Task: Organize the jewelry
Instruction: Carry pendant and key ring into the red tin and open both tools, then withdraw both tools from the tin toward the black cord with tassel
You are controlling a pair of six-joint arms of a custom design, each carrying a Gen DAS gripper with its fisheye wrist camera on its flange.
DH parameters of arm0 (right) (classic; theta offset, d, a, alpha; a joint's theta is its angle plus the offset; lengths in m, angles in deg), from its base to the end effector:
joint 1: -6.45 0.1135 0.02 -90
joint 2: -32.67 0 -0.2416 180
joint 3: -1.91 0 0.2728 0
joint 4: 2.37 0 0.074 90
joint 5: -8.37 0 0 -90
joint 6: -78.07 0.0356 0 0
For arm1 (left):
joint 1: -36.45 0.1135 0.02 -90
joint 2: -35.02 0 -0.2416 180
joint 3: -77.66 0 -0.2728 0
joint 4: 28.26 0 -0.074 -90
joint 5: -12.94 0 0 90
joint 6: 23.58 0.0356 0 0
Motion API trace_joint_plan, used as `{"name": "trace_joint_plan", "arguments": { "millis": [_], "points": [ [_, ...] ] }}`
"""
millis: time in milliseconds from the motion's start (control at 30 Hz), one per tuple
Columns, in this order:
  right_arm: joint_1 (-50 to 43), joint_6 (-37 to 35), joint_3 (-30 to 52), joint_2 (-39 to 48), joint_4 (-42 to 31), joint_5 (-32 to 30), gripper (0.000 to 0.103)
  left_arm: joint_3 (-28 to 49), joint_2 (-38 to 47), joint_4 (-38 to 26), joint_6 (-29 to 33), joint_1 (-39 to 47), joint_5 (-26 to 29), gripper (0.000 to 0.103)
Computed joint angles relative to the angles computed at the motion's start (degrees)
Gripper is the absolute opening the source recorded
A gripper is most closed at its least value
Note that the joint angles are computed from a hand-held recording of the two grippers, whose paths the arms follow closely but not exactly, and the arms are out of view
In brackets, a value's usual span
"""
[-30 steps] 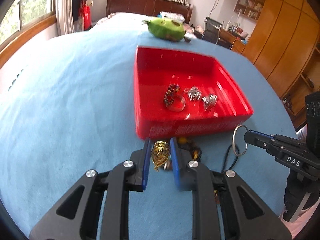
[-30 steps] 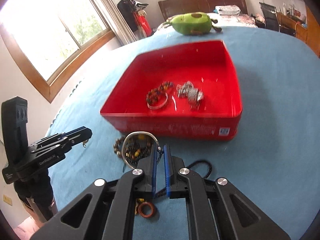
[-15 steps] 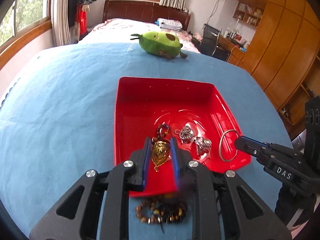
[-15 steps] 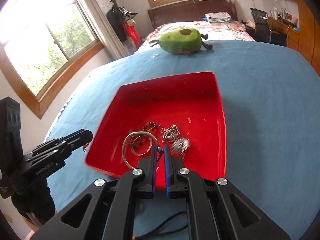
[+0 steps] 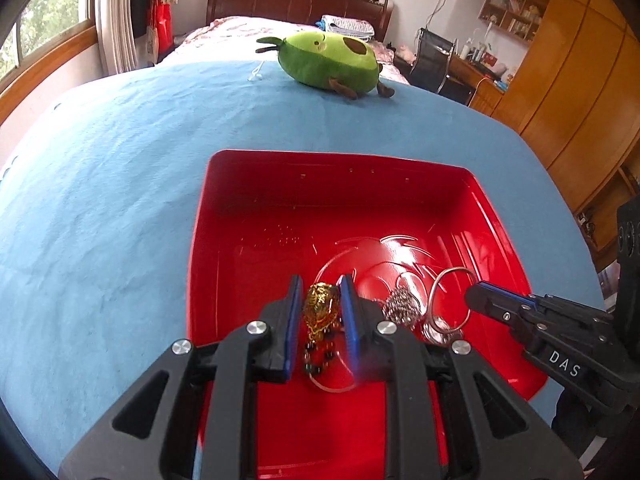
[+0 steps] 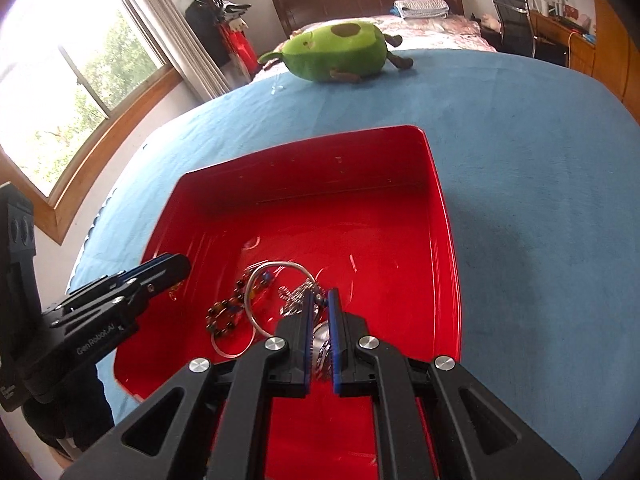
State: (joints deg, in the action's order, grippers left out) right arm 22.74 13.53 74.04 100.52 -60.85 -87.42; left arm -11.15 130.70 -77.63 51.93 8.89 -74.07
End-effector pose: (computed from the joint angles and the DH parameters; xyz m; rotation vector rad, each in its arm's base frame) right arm 0.2533 0.0778 0.2689 0.1631 2.5567 0.4159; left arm 0.3364 -0.1777 0.2441 0.3115 2.5284 -0.3603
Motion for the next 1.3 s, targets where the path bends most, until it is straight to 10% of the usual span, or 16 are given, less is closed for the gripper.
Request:
{"name": "trace_joint_plan", "arguments": {
  "millis": [167,267,1300],
  "points": [
    [-0.5,-1.0,1.9,3.6,1.0,1.4,0.008,4.4,4.6,-0.4,0.2,0.3,0.7,0.02],
    [-0.7,-0.6,1.4,2.5,1.4,3.4,0.019,4.4,4.5,-0.3,-0.1,0.7,0.4,0.038],
    [21.8,13.7,-7.3,-23.9,-13.9,16.3,0.019,-25.1,-35.1,-8.0,-2.6,-3.1,-6.2,0.056]
  ]
}}
